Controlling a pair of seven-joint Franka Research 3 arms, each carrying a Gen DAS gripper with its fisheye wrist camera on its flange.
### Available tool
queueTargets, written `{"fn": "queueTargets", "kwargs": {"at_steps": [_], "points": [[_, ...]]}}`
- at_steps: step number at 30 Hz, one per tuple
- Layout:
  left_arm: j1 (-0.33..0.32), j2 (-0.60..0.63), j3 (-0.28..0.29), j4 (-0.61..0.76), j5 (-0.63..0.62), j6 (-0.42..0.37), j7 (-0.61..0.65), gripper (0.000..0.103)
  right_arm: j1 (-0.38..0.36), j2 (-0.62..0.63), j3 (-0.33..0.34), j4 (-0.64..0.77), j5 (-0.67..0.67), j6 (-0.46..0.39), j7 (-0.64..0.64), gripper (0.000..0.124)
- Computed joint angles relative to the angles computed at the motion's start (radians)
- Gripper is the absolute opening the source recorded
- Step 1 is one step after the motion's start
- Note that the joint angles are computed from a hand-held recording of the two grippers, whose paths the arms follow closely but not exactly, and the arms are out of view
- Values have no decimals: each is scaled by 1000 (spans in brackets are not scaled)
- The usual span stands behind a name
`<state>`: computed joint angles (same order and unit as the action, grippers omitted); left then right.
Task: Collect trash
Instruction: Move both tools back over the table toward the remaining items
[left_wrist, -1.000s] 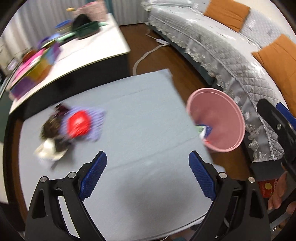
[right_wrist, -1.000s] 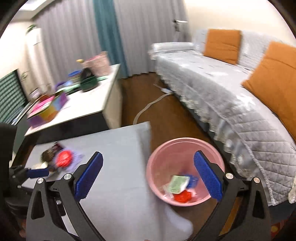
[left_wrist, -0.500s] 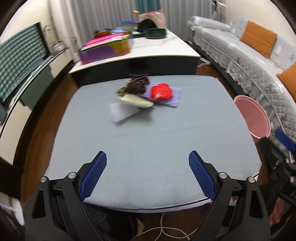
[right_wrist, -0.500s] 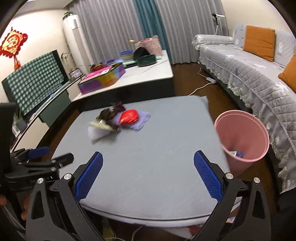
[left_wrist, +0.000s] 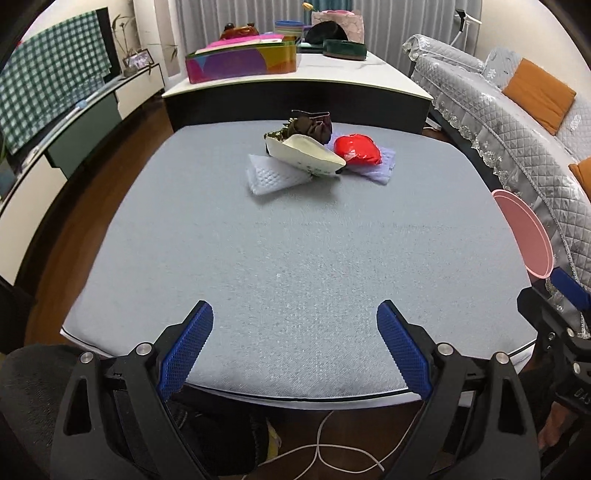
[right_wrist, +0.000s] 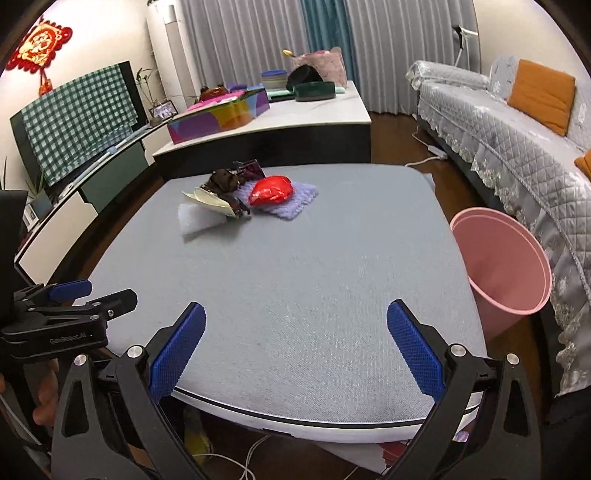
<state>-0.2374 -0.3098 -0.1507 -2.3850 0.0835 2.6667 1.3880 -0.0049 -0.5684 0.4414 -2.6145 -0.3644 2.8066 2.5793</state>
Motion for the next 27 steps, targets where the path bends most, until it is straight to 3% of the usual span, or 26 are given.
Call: {"fn": "queueTargets", "kwargs": {"at_steps": [17,27], "points": [[2,46,7,39,-61,-44,27,87,15,71,-16,33,-19,-3,3,97],[63,124,-4,187,22,-94,-12,87,-11,131,-27,130,-122,-19,1,97]]}}
